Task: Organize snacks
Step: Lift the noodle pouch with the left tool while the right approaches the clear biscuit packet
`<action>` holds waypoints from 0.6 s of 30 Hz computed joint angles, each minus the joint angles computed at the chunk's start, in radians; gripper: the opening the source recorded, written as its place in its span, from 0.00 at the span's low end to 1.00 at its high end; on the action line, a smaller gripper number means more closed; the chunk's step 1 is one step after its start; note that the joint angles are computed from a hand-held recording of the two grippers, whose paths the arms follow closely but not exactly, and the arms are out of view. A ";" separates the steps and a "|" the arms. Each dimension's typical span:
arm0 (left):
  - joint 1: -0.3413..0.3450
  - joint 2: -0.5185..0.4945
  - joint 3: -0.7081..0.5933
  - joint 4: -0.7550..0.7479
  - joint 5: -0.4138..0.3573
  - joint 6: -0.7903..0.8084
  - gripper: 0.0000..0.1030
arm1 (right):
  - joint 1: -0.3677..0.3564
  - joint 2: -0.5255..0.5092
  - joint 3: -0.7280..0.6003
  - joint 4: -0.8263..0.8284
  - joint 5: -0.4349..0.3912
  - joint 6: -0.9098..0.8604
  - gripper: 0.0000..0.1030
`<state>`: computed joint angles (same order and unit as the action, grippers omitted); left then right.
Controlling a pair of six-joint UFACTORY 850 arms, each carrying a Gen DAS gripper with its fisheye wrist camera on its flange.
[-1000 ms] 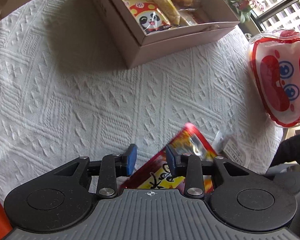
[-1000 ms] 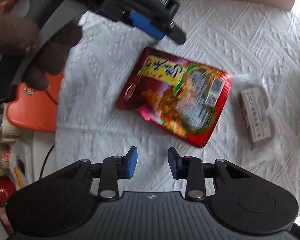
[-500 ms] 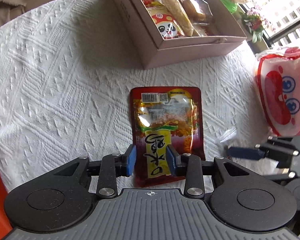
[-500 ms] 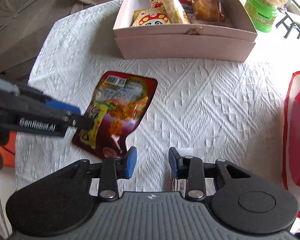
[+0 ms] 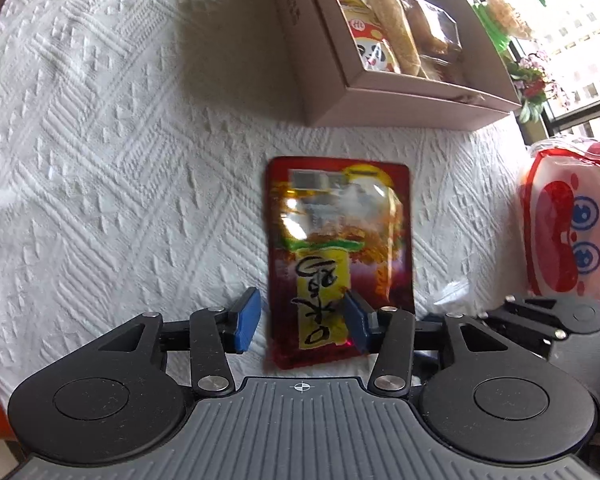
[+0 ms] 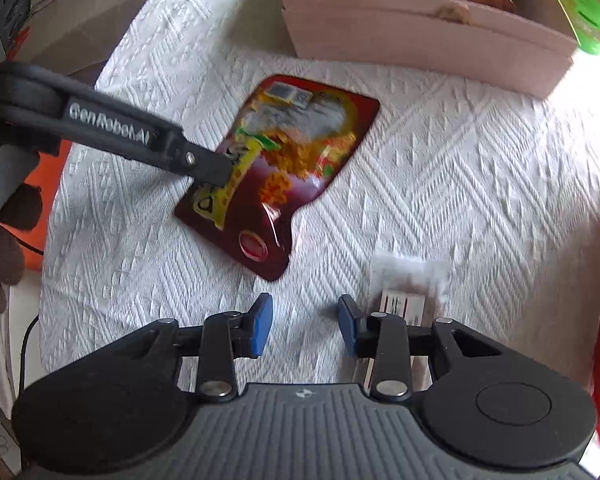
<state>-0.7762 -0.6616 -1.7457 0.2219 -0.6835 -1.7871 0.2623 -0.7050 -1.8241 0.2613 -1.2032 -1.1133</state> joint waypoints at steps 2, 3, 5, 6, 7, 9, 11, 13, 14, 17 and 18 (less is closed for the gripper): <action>-0.005 -0.010 -0.011 0.011 0.008 -0.040 0.50 | 0.003 -0.012 -0.019 0.015 0.013 -0.014 0.35; -0.009 -0.023 -0.032 0.023 -0.016 -0.057 0.50 | 0.004 -0.016 -0.026 0.019 0.024 -0.019 0.35; -0.015 -0.037 -0.057 0.045 -0.048 -0.099 0.50 | 0.000 -0.034 -0.057 0.020 0.030 -0.017 0.35; -0.019 -0.047 -0.071 0.059 -0.061 -0.123 0.50 | -0.005 -0.042 -0.075 0.026 0.023 -0.015 0.35; -0.021 -0.051 -0.078 0.065 -0.070 -0.131 0.50 | -0.014 -0.053 -0.098 0.036 0.005 -0.018 0.35; -0.023 -0.057 -0.091 0.069 -0.089 -0.124 0.50 | -0.032 -0.072 -0.133 0.044 -0.023 -0.029 0.35; -0.024 -0.073 -0.114 0.070 -0.101 -0.118 0.50 | -0.047 -0.080 -0.146 0.034 -0.041 -0.025 0.35; -0.024 -0.074 -0.115 0.072 -0.099 -0.117 0.50 | -0.061 -0.077 -0.146 0.042 -0.069 -0.029 0.35; -0.025 -0.072 -0.112 0.077 -0.098 -0.125 0.50 | -0.065 -0.078 -0.149 0.046 -0.094 -0.031 0.35; -0.030 -0.060 -0.095 0.113 -0.107 -0.209 0.50 | -0.067 -0.043 -0.098 0.084 -0.080 -0.065 0.35; -0.031 -0.055 -0.086 0.123 -0.107 -0.249 0.50 | -0.064 -0.035 -0.086 0.097 -0.073 -0.076 0.35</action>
